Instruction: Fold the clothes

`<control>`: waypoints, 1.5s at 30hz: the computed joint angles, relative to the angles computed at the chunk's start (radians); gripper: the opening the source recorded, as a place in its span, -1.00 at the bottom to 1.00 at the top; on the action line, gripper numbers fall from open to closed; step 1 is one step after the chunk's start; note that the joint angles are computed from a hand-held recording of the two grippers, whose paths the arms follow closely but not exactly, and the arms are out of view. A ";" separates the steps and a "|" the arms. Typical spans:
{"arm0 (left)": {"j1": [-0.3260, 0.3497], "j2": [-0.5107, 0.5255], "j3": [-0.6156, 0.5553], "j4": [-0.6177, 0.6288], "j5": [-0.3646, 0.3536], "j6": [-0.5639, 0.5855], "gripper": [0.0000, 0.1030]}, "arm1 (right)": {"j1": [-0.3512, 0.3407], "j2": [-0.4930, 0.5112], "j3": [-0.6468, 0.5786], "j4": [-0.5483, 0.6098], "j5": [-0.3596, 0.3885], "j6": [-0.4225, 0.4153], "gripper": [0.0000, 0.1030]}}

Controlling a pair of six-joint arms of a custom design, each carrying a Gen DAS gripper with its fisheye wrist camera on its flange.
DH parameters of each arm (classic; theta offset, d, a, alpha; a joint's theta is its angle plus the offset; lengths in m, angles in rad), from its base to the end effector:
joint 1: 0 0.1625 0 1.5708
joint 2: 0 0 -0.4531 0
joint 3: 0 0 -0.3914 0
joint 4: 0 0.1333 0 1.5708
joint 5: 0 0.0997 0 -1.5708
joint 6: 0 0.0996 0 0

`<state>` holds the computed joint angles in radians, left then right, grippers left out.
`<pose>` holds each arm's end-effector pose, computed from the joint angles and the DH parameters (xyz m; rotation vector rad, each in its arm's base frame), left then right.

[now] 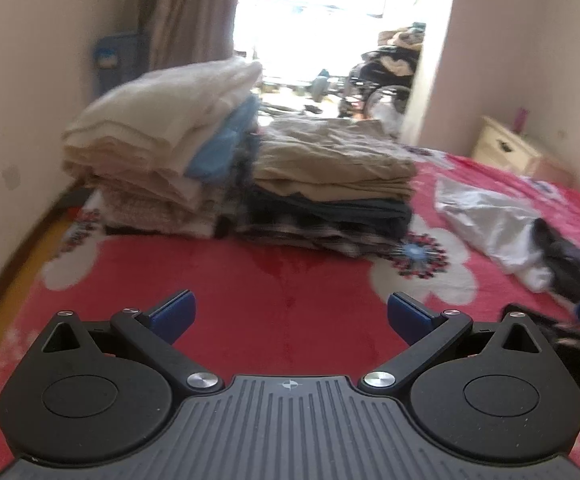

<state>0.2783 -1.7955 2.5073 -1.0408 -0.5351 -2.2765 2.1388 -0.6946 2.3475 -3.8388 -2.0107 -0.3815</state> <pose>-0.1125 -0.2599 0.2378 -0.2016 1.9123 -1.2615 0.3184 -0.3300 0.0464 1.0357 -2.4236 0.8861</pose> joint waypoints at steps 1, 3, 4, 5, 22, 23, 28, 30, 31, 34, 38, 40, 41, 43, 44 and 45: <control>0.005 0.042 -0.015 0.049 -0.008 -0.048 1.00 | 0.005 0.003 -0.003 -0.007 -0.005 -0.001 1.00; 0.012 0.104 -0.037 0.121 -0.019 -0.106 1.00 | 0.014 0.011 -0.010 -0.017 -0.013 -0.006 1.00; 0.014 0.110 -0.041 0.135 -0.021 -0.112 1.00 | 0.020 0.015 -0.016 -0.019 -0.025 -0.009 1.00; 0.016 0.109 -0.043 0.141 -0.022 -0.116 1.00 | 0.026 0.020 -0.020 -0.025 -0.033 -0.012 1.00; 0.007 0.074 -0.040 0.173 -0.049 -0.137 0.99 | 0.068 0.057 -0.063 -0.020 -0.105 -0.031 1.00; -0.001 0.075 -0.041 0.174 -0.056 -0.139 1.00 | 0.070 0.054 -0.061 -0.016 -0.107 -0.031 1.00; -0.039 0.085 -0.045 0.171 -0.085 -0.138 1.00 | 0.084 0.031 -0.054 0.008 -0.126 -0.032 1.00; -0.053 0.093 -0.048 0.172 -0.097 -0.137 1.00 | 0.089 0.023 -0.048 0.007 -0.134 -0.033 1.00; -0.060 0.097 -0.050 0.175 -0.102 -0.139 1.00 | 0.091 0.019 -0.046 0.006 -0.138 -0.033 1.00; -0.078 0.108 -0.055 0.191 -0.120 -0.151 1.00 | 0.095 0.010 -0.037 0.011 -0.141 -0.029 1.00; -0.095 0.106 -0.062 0.217 -0.135 -0.181 1.00 | 0.100 0.000 -0.029 0.026 -0.136 -0.035 1.00; -0.099 0.101 -0.063 0.221 -0.138 -0.190 0.99 | 0.105 -0.003 -0.028 0.031 -0.134 -0.041 1.00; -0.101 0.099 -0.063 0.223 -0.140 -0.194 1.00 | 0.108 -0.005 -0.027 0.032 -0.133 -0.042 1.00; -0.102 0.096 -0.065 0.225 -0.141 -0.198 1.00 | 0.112 -0.007 -0.028 0.037 -0.129 -0.042 1.00; -0.102 0.095 -0.065 0.225 -0.141 -0.200 1.00 | 0.113 -0.008 -0.029 0.038 -0.130 -0.042 1.00; -0.102 0.094 -0.065 0.226 -0.141 -0.203 1.00 | 0.114 -0.008 -0.030 0.040 -0.130 -0.042 1.00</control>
<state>0.1762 -1.7016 2.4427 -0.8148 -0.6763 -2.4794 2.2525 -0.7025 2.3171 -3.7987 -2.1405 -0.4233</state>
